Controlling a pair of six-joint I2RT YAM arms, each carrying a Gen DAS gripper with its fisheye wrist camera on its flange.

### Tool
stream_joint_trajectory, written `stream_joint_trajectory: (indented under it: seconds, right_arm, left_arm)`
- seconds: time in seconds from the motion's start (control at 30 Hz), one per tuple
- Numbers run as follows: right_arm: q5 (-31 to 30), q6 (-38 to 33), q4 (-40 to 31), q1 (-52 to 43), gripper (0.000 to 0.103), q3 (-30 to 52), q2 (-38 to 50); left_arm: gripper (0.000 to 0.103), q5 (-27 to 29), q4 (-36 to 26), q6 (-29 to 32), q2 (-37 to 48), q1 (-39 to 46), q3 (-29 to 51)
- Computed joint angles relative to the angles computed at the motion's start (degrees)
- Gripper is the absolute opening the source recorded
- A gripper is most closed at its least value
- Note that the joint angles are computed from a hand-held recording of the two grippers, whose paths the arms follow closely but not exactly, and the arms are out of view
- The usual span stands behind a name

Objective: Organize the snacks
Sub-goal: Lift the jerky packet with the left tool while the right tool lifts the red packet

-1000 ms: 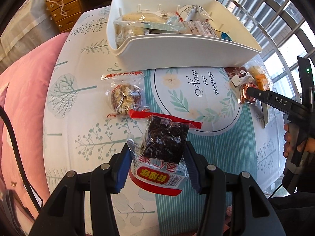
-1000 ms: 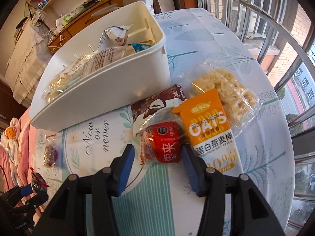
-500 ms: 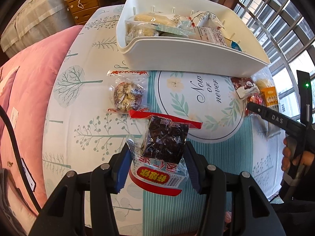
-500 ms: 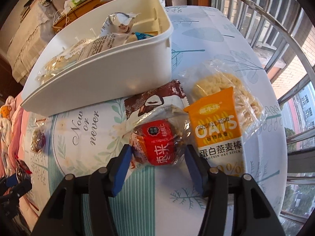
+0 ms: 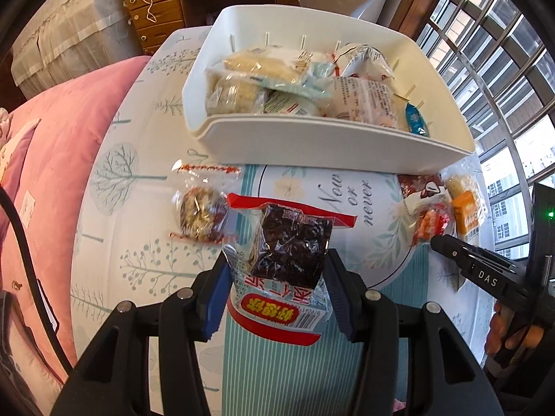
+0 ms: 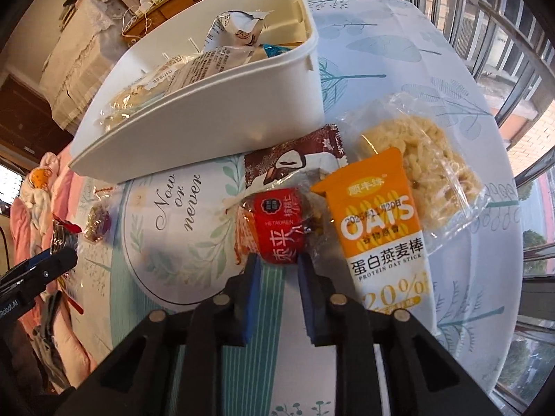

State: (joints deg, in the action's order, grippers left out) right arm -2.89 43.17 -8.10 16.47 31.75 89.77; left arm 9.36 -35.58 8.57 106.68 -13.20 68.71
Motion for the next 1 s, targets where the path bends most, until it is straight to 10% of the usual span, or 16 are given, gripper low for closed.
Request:
stream_joint_trajectory:
  seconds: [0.4, 1.0]
  right_arm:
    - [3.50, 1.29, -0.07, 1.65, 0.063, 3.31, 4.07]
    - [10.01, 4.32, -11.69, 5.36, 0.060, 14.82, 12.79]
  left_arm:
    - [0.050, -0.73, -2.44, -1.00, 1.30, -1.84, 3.79]
    - [0.050, -0.58, -2.08, -3.52, -0.67, 2.29, 1.17]
